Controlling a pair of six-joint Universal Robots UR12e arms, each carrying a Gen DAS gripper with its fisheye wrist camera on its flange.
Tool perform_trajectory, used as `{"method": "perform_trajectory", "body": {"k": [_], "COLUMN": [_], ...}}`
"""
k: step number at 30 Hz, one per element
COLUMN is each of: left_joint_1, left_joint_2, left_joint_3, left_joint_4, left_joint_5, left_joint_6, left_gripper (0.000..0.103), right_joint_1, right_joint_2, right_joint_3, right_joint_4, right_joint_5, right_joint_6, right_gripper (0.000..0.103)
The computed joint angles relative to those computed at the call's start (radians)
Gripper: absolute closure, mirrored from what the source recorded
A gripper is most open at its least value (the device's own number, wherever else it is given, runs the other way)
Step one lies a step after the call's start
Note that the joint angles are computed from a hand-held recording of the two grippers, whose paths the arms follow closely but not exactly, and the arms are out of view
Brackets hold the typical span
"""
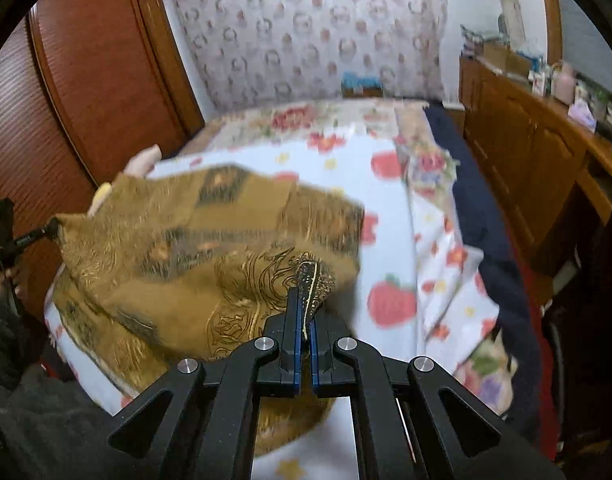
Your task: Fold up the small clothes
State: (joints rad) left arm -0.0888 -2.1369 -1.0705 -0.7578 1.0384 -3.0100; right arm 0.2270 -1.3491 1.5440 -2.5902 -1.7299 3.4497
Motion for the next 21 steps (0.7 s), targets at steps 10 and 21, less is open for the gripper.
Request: {"method": "perform_trajectory", "body": {"k": [10,21], "left_joint_1": [-0.023,0.010], "left_joint_2": [0.000,0.080], "left_joint_3": [0.045,-0.098], "left_joint_4": [0.047,0.068], "left_joint_5": [-0.129,-0.080], "left_joint_6": [-0.025,-0.063], "left_gripper": [0.101,0.101], "right_joint_1": [-0.007,-0.011], "right_joint_2": [-0.015,-0.079], "right_joint_3": [0.011,0.075], "right_joint_4": [-0.034,0.001], "right_joint_5": [0.022,0.030], "right_joint_6": [-0.030,-0.020], "right_gripper": [0.100,0.100]}}
